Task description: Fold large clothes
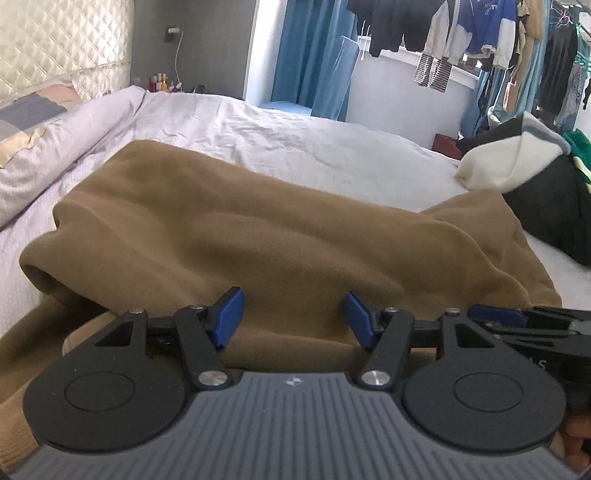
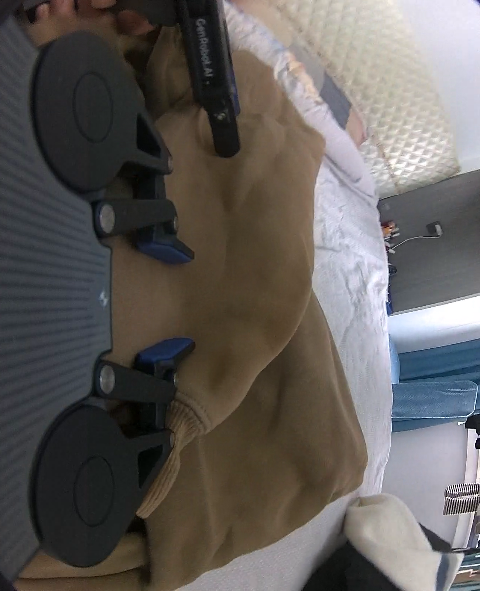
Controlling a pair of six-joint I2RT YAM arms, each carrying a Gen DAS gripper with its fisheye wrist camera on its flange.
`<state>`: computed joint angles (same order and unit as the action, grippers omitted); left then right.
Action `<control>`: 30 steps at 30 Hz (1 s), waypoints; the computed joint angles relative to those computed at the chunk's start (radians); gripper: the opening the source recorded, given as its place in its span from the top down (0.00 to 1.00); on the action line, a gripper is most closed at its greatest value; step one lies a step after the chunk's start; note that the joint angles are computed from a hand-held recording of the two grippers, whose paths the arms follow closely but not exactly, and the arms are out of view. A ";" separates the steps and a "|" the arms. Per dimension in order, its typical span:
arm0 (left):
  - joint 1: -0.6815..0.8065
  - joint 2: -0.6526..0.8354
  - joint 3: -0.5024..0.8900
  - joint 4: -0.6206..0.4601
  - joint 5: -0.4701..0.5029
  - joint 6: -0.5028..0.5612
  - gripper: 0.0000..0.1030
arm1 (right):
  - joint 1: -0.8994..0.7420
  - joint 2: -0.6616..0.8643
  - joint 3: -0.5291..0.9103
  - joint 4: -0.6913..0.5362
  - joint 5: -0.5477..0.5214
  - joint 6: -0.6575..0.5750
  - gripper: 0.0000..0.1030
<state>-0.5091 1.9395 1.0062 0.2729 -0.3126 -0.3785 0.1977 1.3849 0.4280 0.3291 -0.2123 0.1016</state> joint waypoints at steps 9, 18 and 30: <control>-0.020 -0.121 -0.104 0.028 -0.003 -0.042 0.35 | -0.127 -0.126 -0.003 -0.137 -0.173 0.000 0.54; -0.143 -0.451 -0.312 -0.129 -0.105 -0.222 0.35 | -0.228 -0.537 -0.050 -0.482 -0.232 -0.046 0.52; -0.132 -0.889 -0.397 -0.788 -0.037 -0.489 0.35 | -0.664 -0.712 0.043 -1.085 -0.444 -0.352 0.51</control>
<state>-0.6413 1.0502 0.6094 -0.5149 -0.3491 -0.8673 -0.4667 0.6732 0.4713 -0.7564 -0.6565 -0.2501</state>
